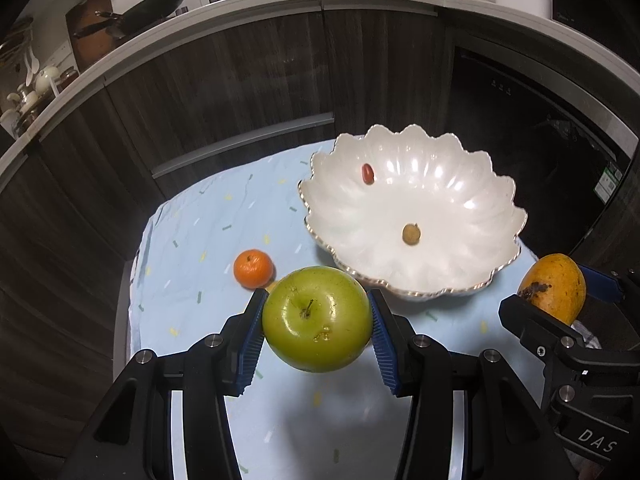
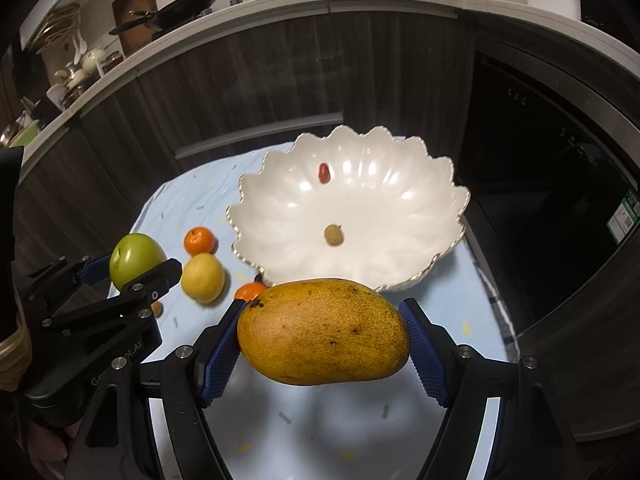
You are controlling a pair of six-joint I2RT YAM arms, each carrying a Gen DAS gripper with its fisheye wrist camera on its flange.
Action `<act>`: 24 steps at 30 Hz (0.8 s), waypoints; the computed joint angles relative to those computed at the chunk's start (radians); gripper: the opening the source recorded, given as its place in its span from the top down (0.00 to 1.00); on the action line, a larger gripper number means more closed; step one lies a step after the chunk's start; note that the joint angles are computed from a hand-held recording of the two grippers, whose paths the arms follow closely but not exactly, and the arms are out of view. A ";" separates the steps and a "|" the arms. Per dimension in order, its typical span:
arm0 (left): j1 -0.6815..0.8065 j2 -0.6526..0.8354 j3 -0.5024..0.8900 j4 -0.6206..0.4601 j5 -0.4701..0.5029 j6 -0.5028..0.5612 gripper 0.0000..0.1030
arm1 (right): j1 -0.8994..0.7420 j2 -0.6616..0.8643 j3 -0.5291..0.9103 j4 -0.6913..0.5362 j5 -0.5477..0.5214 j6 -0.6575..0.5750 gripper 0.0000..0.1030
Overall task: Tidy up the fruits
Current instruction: 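Lift the mango with the right gripper while the left gripper carries the green apple toward the bowl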
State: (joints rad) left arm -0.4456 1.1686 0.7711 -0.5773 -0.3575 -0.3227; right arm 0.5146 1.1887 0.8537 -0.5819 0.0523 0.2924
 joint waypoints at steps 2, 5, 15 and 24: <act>-0.005 0.022 0.019 0.005 -0.003 -0.004 0.53 | -0.024 0.006 0.009 0.004 -0.008 -0.016 0.26; -0.013 0.062 0.048 0.017 -0.001 -0.007 0.53 | -0.064 0.025 0.028 0.009 -0.024 -0.041 0.26; -0.010 0.203 0.145 0.061 0.015 -0.001 0.53 | -0.168 0.122 0.096 0.044 -0.059 -0.132 0.26; 0.021 0.323 0.217 0.107 0.050 0.012 0.53 | -0.229 0.252 0.170 0.079 -0.090 -0.209 0.26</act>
State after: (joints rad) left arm -0.4248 1.4913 0.9883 -0.4705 -0.3072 -0.3108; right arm 0.2852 1.4405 1.0240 -0.5026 -0.0380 0.0832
